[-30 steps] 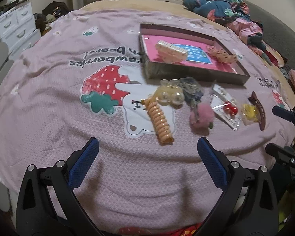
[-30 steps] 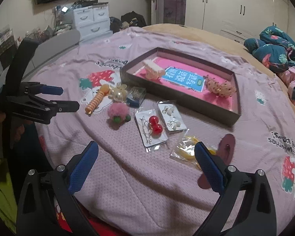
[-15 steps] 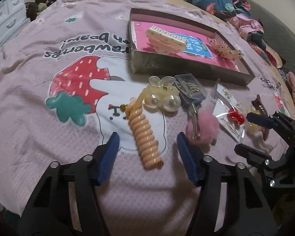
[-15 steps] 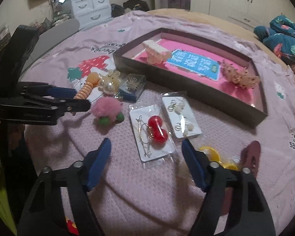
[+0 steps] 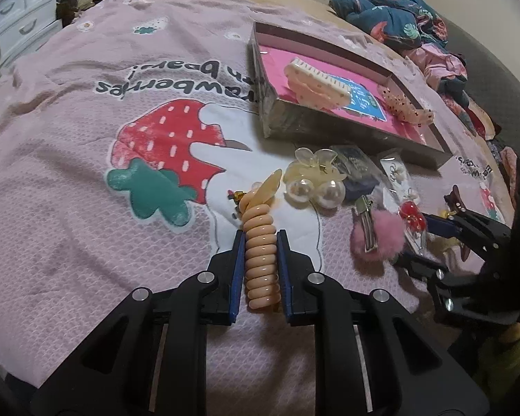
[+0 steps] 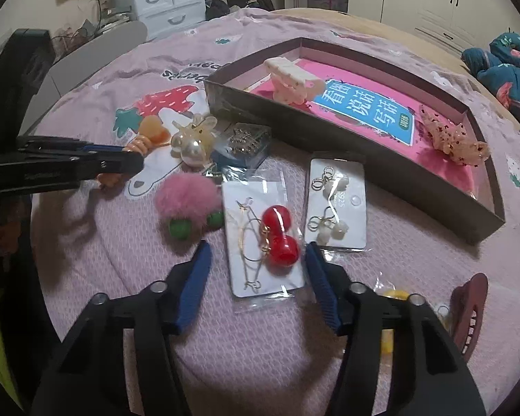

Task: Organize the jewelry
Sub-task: 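Grasp the orange spiral hair tie with the left tool while the right tool grasps the red-bead earring card, then carry the spiral tie into the tray with the left tool while the right tool carries the earring card there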

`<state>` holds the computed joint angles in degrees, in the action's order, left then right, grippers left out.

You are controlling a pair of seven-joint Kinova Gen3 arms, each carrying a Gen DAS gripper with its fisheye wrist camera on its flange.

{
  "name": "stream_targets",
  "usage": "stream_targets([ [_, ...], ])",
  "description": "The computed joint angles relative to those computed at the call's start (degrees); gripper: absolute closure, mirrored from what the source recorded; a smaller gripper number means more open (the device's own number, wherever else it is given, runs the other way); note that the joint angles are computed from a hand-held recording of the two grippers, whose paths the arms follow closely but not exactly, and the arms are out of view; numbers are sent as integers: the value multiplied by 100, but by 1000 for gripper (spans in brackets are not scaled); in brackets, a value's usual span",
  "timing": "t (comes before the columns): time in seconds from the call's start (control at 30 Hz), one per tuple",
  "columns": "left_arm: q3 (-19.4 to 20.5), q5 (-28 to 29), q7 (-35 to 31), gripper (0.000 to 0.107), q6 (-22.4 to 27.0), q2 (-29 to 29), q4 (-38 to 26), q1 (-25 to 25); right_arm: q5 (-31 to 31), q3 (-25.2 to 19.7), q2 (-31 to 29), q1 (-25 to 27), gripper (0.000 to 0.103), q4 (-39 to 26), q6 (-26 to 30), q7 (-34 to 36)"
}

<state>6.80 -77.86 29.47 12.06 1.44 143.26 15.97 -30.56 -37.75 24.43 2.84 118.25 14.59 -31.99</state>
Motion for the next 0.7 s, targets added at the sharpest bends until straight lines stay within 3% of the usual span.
stream_targets([
  [0.13,86,208,-130,97,87,-182,61,-34,-139,-196,41,184,66,1,18,128],
  [0.27,270,692,-573,97,182,-407,92,-157,-510,-569,71,686,67,42,239,471],
  [0.7,1084,2060,-1814,97,630,-931,-59,-507,-2230,-655,-728,1784,67,435,1083,1971],
])
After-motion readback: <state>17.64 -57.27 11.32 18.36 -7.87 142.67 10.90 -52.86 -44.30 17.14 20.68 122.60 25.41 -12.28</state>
